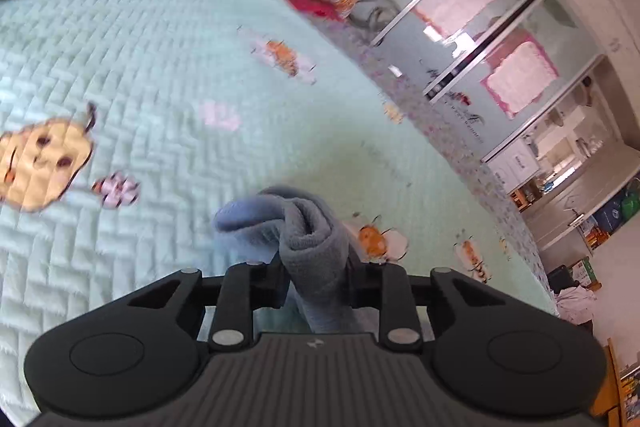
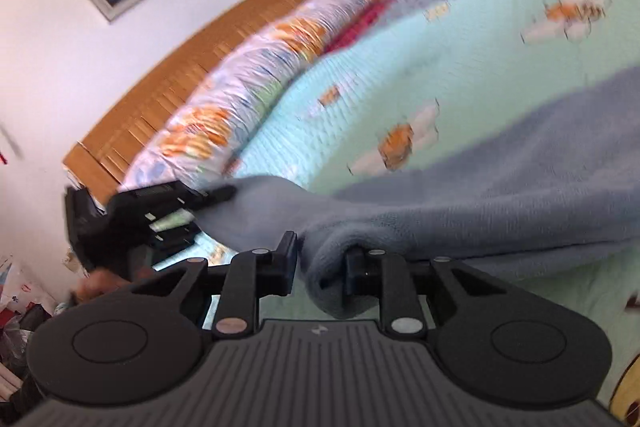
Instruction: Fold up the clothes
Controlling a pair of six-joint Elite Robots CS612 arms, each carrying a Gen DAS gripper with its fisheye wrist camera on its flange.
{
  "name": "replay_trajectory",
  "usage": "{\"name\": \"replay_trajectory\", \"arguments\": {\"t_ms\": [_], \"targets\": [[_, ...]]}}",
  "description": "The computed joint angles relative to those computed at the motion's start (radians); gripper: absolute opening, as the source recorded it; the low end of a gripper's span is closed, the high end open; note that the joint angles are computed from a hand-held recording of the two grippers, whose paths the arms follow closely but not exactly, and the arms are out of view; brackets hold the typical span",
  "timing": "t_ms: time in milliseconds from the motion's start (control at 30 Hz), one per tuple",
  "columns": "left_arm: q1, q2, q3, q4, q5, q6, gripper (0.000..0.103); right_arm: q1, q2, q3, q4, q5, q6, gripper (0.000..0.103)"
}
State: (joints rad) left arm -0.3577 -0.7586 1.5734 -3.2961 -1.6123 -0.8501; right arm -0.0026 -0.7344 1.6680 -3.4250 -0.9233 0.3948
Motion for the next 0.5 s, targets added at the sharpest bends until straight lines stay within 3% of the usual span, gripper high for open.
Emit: {"name": "replay_trajectory", "arguments": {"t_ms": [33, 67, 167, 233, 333, 500], "targets": [[0.000, -0.008, 0.023, 0.029, -0.007, -0.025, 0.030, -0.002, 0.006, 0.004, 0.035, 0.001, 0.015, 0.025], [0.000, -0.016, 0.050, 0.046, -0.009, -0.046, 0.038, -0.001, 0.020, 0.008, 0.028, -0.001, 0.071, 0.024], [0.007, -0.029, 0.133, -0.065, -0.039, -0.098, 0.040, -0.002, 0.009, 0.042, -0.040, -0.004, 0.108, 0.038], [0.010, -0.047, 0.158, -0.084, -0.031, -0.097, 0.044, -0.004, -0.005, 0.065, -0.065, -0.004, 0.113, 0.041], [0.003, -0.082, 0.191, -0.124, 0.055, -0.059, 0.049, -0.012, -0.021, 0.083, -0.081, 0.000, 0.143, 0.046], [-0.005, -0.101, 0.174, -0.148, 0.116, 0.074, 0.060, -0.006, -0.052, 0.105, -0.111, -0.059, 0.122, 0.055]]}}
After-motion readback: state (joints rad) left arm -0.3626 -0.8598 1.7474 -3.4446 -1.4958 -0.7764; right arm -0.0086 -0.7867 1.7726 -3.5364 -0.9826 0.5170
